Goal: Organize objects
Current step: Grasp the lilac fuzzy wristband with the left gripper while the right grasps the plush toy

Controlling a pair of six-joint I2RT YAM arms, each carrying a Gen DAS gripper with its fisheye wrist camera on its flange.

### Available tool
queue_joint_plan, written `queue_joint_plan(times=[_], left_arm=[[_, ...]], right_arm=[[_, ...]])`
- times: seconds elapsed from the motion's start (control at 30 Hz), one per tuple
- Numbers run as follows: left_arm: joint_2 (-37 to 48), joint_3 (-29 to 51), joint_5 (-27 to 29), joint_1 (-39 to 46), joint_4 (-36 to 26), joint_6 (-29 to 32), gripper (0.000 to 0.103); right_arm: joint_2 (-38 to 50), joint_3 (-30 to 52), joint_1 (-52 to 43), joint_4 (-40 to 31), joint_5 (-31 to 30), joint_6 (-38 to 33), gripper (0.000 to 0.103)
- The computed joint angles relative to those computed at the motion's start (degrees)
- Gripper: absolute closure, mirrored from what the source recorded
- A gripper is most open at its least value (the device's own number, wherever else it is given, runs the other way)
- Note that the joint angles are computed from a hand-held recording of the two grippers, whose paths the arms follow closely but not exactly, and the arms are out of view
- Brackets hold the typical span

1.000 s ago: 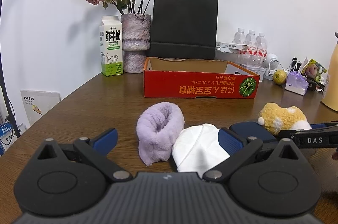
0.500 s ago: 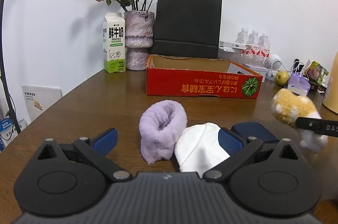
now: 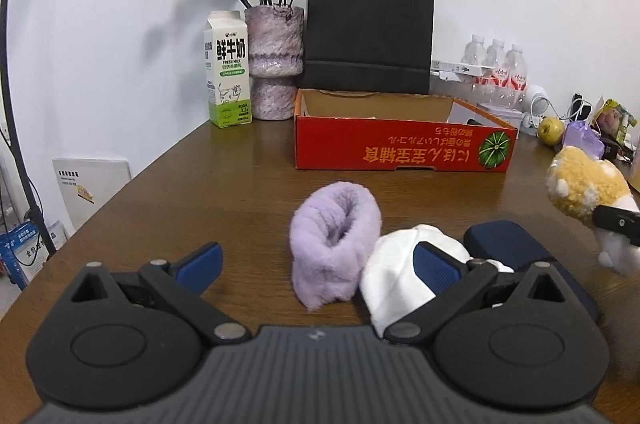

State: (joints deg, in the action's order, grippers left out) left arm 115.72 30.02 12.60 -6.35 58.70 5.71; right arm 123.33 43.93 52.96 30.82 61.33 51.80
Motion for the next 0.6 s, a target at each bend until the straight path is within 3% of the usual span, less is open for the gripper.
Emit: queue_joint_plan(times=[0.17, 0.33, 0.6], left_arm=[[-0.2, 7.1, 2.4, 1.3, -11.3, 3.0, 0.000], [2.4, 15.4, 3.4, 1.5, -20.6, 1.0, 0.000], [7.4, 22.1, 1.5, 0.2, -23.6, -1.3, 0.000]], right_arm=[[0.0, 0.2, -0.2, -0.4, -0.2, 0.5, 0.056], [0.0, 0.3, -0.3, -0.9, -0.5, 0.5, 0.056], [0.1, 0.7, -0.3, -1.4, -0.7, -0.2, 0.056]])
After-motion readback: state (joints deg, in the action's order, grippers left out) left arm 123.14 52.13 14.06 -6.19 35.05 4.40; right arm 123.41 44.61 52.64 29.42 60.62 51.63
